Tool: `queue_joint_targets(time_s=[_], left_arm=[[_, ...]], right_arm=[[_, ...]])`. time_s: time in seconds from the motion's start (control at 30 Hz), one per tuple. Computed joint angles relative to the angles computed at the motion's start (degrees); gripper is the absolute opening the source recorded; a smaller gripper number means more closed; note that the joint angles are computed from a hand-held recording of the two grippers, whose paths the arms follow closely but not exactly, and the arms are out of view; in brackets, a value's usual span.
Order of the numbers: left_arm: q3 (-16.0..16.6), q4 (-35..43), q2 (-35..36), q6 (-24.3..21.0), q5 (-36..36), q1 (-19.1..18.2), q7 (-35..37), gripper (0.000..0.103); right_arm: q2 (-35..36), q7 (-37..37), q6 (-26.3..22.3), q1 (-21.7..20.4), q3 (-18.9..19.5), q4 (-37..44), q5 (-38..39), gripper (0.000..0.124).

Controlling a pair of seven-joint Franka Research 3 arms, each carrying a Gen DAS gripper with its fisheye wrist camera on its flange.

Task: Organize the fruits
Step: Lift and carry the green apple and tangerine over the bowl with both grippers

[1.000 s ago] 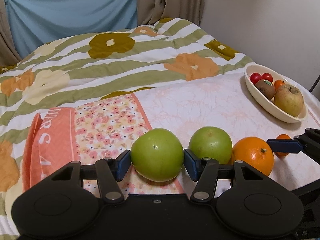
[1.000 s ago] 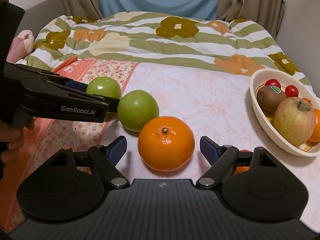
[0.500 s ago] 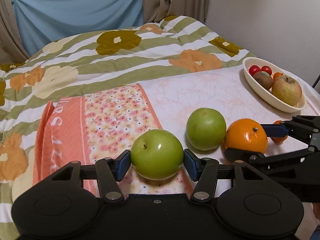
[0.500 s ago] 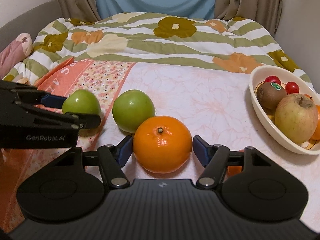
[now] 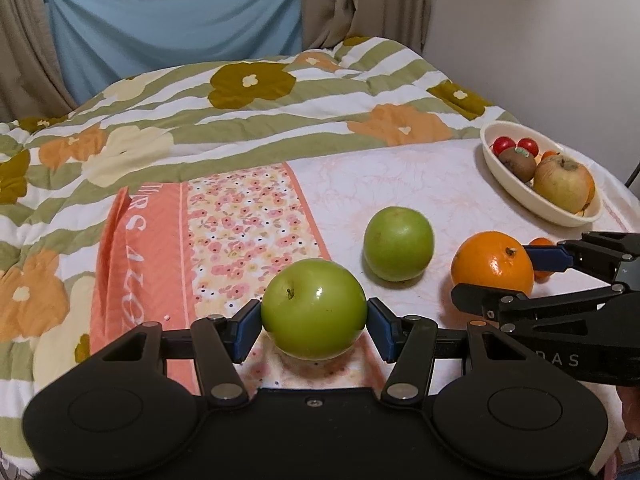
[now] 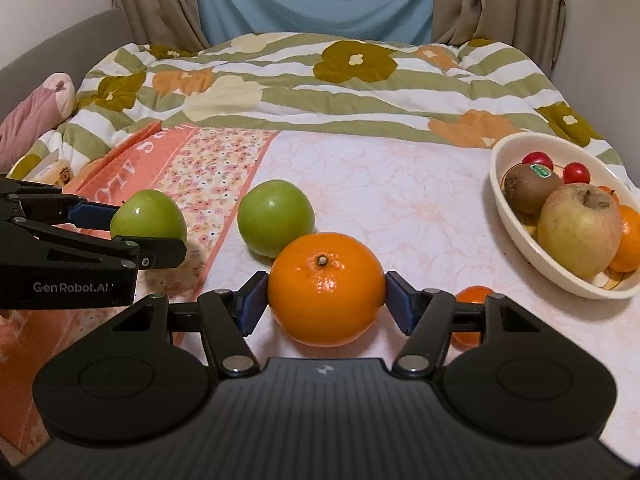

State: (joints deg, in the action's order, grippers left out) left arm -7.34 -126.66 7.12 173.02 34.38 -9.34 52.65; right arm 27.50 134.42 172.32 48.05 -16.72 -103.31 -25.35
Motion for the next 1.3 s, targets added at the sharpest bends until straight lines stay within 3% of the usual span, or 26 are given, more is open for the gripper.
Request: queue_joint_targets(time_s=[0.3, 0.5, 0.67, 0.9, 1.1, 1.3], left_arm=[[-2.1, 0.3, -5.3, -5.4, 5.4, -1.7, -8.8, 0.061], [-4.3, 4.0, -5.7, -8.9, 7.6, -3.1, -14.1, 0.061], [-5.4, 9.3, -3.3, -11.4, 9.3, -5.4, -17.6, 0.061], [-4.9, 18.7, 2.5, -15.2, 13.5, -10.3, -22.3, 0.061], [-3.8, 29.4, 10.0, -19.2, 14.7, -15.0, -23.4, 0.061], [-1.9, 41.4, 19.2, -21.5, 12.2, -19.2, -21.3, 0.061]], right_arm=[[-8.8, 1.1, 3.2, -0.2, -1.7, -7.6, -4.3, 0.077], [-15.6, 0.2, 4.0, -6.7, 1.6, -12.1, -7.6, 0.077], [-19.6, -4.9, 4.5, -14.8, 6.5, -14.9, -6.2, 0.077], [-22.4, -23.9, 6.5, -27.5, 15.5, -17.8, 8.4, 0.077], [-21.8, -52.4, 6.9, -37.5, 24.2, -16.9, 34.5, 0.077], [-17.7, -73.4, 4.0, -44.4, 28.7, -11.3, 51.6, 0.077]])
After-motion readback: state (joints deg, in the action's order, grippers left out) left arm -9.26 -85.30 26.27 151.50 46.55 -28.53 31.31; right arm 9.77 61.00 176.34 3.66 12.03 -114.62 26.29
